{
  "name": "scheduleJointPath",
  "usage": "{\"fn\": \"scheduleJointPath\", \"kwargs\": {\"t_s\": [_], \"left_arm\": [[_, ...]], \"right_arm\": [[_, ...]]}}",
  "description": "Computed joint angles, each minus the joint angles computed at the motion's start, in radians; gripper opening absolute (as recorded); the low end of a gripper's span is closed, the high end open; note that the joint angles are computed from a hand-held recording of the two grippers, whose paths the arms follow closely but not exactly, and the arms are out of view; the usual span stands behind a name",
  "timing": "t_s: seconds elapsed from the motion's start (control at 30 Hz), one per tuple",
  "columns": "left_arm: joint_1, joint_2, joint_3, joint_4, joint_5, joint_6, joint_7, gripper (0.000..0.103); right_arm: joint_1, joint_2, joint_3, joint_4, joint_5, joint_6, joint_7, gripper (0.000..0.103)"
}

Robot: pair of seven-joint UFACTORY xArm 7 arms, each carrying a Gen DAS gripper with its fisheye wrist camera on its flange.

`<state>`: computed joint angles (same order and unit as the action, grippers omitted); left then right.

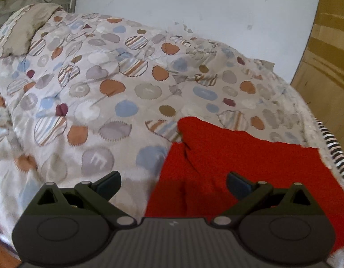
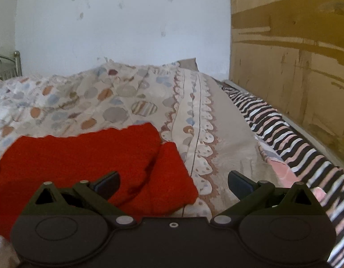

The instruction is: Fold small clothes

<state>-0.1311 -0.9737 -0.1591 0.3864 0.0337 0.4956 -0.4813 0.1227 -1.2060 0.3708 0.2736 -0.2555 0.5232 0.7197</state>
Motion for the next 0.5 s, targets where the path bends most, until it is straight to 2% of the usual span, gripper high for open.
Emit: {"fn": "scheduleJointPath", "kwargs": {"t_s": [0.23,0.5], "left_arm": [[-0.068,-0.277,-0.021,-0.047,-0.039,0.191,-0.045,0.103],[-0.126,-0.463,-0.046,-0.072,-0.070,0.331,-0.062,0.103]], "right_arm": [[0.143,-0.190,0.079,0.045,0.055,0.241,0.039,0.102],[0.290,-0.211,0.214,0.104,0.131,0.407,0.139,0.102]]}}
